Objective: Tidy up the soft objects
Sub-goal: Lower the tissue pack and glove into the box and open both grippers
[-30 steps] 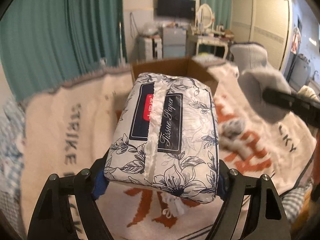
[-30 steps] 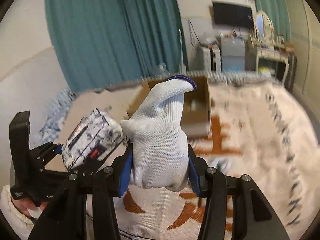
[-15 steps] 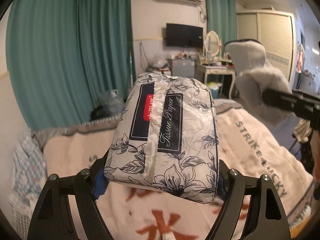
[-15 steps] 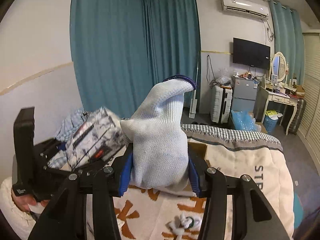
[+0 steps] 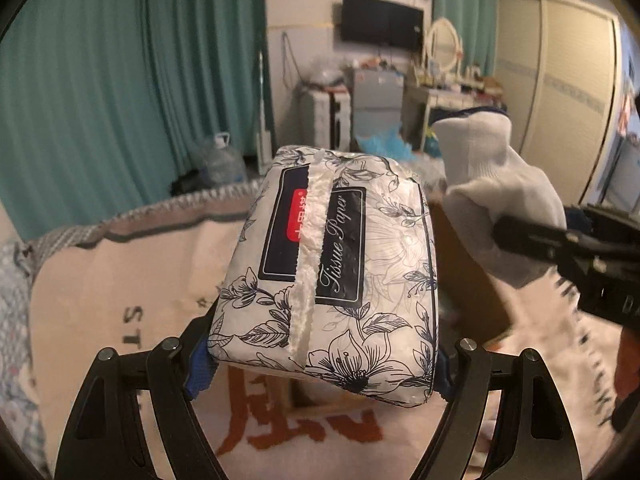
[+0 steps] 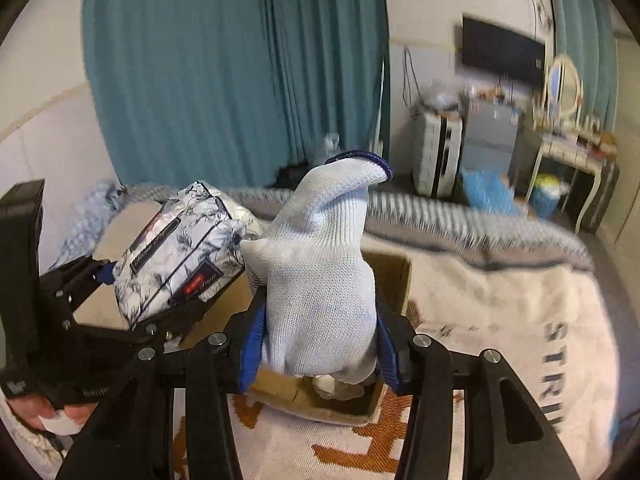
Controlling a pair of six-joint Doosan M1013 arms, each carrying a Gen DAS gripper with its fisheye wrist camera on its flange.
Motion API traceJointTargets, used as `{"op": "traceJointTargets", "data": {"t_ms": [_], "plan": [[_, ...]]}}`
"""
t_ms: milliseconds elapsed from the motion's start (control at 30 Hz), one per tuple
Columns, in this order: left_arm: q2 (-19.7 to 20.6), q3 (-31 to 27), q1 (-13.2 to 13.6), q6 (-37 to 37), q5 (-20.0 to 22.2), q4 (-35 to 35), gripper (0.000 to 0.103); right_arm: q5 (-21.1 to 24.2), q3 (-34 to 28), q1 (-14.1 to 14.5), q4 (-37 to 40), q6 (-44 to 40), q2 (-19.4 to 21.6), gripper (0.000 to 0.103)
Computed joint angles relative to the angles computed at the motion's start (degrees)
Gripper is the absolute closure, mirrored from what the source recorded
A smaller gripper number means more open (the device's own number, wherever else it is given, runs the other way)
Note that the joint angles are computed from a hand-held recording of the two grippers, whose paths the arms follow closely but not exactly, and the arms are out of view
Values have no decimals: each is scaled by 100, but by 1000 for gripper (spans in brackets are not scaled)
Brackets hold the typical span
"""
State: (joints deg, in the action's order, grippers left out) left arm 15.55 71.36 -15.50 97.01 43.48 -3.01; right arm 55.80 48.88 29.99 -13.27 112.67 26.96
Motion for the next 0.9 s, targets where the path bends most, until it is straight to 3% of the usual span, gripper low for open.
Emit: {"op": "traceJointTargets", "data": {"t_ms": [167, 267, 333, 467, 767, 900], "plan": [[305, -111, -6, 151, 64, -114, 21, -279, 236, -237, 506, -185, 125, 55], [364, -123, -40, -40, 13, 24, 16, -550, 346, -312, 624, -153, 145, 46], [385, -150, -84, -337, 74, 267, 16, -659, 376, -331, 541, -87, 143, 33], [278, -105, -133, -488, 32, 430, 16, -725, 455, -324, 420, 110, 27, 31], [-499, 62, -276, -593, -203, 764, 15, -399, 409, 21, -537, 322, -559, 30], [-994, 218, -370, -825, -447, 996, 10, -221, 331, 310, -1083, 500, -876, 22]]}}
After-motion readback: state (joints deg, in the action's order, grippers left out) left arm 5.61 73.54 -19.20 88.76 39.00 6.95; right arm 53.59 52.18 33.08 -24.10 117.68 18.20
